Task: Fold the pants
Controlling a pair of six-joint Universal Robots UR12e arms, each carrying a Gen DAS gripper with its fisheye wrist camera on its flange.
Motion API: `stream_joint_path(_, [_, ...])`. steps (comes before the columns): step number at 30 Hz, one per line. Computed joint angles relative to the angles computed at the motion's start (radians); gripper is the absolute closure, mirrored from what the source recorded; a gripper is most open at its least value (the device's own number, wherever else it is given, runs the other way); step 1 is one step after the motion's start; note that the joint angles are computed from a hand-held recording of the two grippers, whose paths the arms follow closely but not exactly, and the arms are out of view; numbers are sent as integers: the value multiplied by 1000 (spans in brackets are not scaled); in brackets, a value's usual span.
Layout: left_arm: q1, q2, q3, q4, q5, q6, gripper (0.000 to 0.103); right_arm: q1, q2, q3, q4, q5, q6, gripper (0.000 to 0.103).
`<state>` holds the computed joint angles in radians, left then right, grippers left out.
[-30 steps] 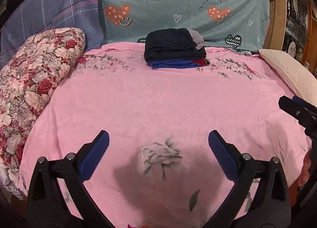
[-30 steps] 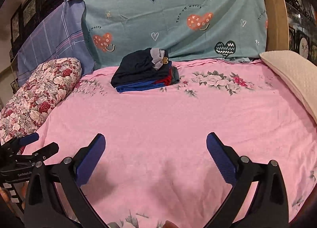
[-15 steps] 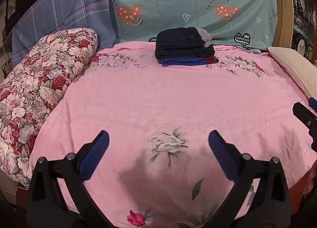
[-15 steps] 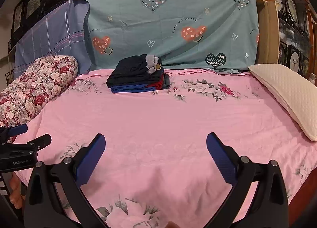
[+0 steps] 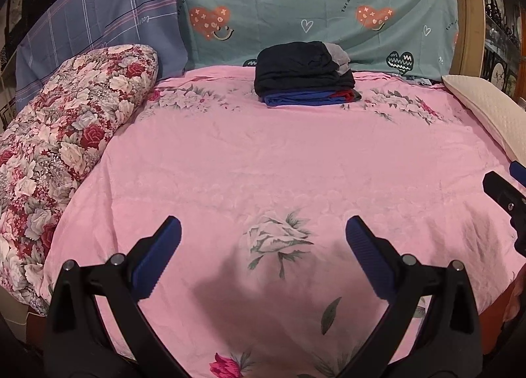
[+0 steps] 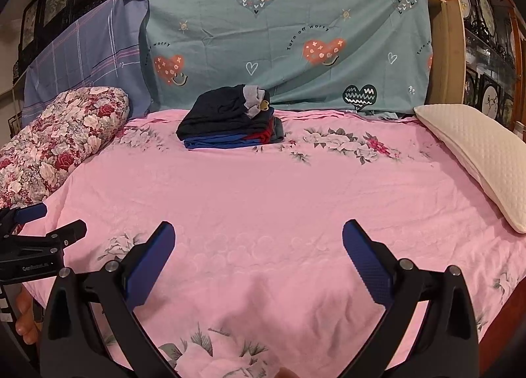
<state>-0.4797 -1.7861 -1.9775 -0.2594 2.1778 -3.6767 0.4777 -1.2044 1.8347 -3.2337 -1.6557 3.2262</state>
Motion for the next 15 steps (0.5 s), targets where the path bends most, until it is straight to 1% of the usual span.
stream_joint_path(1, [0, -2, 0, 14, -4, 16, 2, 0, 1, -1, 0, 0, -2, 1])
stream_joint_path(3, [0, -2, 0, 21, -6, 18, 2, 0, 2, -2, 2, 0, -7, 1])
stream_joint_path(5, [4, 2, -2, 6, -10, -3, 2, -1, 1, -2, 3, 4, -7, 1])
stream_joint_path(7, [14, 8, -6, -11, -29, -29, 2, -1, 1, -2, 4, 5, -6, 1])
stream_joint_path(9, [16, 9, -6, -29, -28, -48, 2, -1, 1, -2, 4, 7, -6, 1])
stream_joint_path(15, [21, 13, -5, -41, -31, -51, 2, 1, 4, -4, 5, 3, -17, 1])
